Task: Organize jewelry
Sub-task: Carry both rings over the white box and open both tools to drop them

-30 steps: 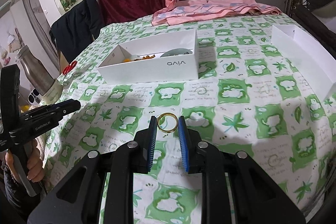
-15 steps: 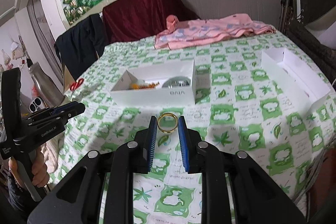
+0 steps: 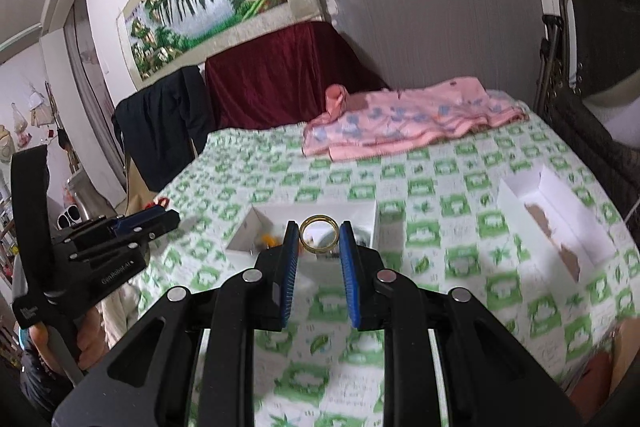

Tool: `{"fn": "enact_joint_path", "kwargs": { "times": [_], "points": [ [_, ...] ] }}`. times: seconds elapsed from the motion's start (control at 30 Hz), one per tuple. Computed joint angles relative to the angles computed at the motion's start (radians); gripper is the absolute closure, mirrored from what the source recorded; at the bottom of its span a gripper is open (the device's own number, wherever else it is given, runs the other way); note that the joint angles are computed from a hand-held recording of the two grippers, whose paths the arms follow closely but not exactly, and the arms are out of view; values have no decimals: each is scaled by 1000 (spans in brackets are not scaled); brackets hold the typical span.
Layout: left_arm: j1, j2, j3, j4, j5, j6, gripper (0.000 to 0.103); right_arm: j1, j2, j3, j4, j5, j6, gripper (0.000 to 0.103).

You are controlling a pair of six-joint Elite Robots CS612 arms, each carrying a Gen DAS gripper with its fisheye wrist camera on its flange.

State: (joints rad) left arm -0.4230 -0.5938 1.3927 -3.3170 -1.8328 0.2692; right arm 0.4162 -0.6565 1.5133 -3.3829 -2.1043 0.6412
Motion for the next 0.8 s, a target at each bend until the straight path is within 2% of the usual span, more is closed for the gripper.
{"fn": "enact_joint_path", "kwargs": {
  "times": [0.2, 0.37, 0.5, 0.8],
  "points": [
    [-12, 19, -58, 3, 4, -17, 81, -23, 14, -50, -18, 11, -38, 83],
    [-22, 51, -128, 43, 6, -42, 81, -46, 32, -88, -19, 40, -35, 83],
    [-33, 80, -175, 56, 39, -47, 81, -66, 58, -125, 6, 71, -20, 83],
    [-37, 152, -275, 175, 45, -52, 81, -98, 105, -148, 92, 134, 56, 83]
  ]
}}
